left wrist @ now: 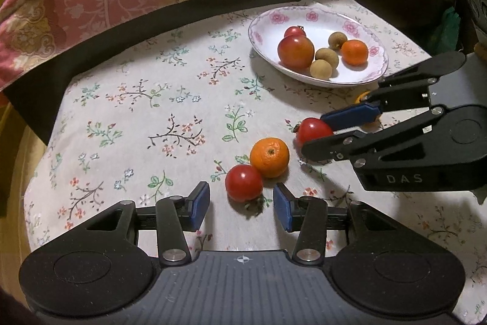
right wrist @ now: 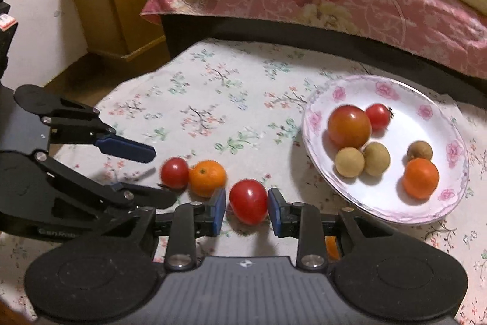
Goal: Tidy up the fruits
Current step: 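Grasp a red tomato with the left gripper while the right grasps a cherry tomato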
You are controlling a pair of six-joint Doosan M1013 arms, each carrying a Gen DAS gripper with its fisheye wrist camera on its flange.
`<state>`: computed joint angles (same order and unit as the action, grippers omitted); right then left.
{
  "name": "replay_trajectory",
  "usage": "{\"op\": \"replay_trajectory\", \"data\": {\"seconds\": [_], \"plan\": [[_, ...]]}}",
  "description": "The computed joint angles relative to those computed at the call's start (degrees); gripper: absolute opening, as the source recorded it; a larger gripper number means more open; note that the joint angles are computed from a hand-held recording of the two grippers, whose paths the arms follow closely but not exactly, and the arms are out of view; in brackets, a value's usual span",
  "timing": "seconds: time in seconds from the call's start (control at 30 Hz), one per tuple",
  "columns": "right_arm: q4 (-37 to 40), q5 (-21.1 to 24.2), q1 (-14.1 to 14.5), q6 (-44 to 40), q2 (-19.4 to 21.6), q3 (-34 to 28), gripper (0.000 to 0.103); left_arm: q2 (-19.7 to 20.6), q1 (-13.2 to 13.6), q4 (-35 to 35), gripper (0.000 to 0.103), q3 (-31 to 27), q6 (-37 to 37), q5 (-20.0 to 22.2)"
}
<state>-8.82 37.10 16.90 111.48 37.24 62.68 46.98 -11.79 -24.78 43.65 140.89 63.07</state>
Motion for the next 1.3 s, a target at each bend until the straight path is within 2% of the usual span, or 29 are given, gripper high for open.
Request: {"op": "replay_trajectory", "data": {"seconds": [0.1, 0.27, 0.47, 0.7, 1.0, 1.3], "plan": [[3.26, 0.13, -0.70, -0.37, 0.23, 0.10, 0.031, 0.40, -0.34, 0.44, 0.055, -0.39, -0.15, -0.14], [3.02, -1.37, -0.86, 0.49, 0.04, 0.91, 0.031, 0.59, -0.65, 0.55, 0.054, -0.35, -0.13, -0.68], [2.57, -0.88, -0.82, 0.25, 0.36, 0.33, 0.030, 0.28, -0.80, 0.59, 0.036, 0.03, -0.65, -0.71], [1.74, -0.28, -0.36, 1.84, -1.96, 3.06, 0.029, -1.46, -0.67, -0.15, 0.036, 2.50, -0.94, 0.37], [-4.37, 1.73, 1.25, 9.92, -7.58, 10.24, 0.029, -6.56, -1.00, -3.78, 0.036, 11.20, 4.65, 0.61], [-7.21, 2.10, 2.09, 12.61, -8.38, 12.63, 0.029, -7.01, -1.10, -4.64, 0.038, 13.18, 7.22, 0.16]]}}
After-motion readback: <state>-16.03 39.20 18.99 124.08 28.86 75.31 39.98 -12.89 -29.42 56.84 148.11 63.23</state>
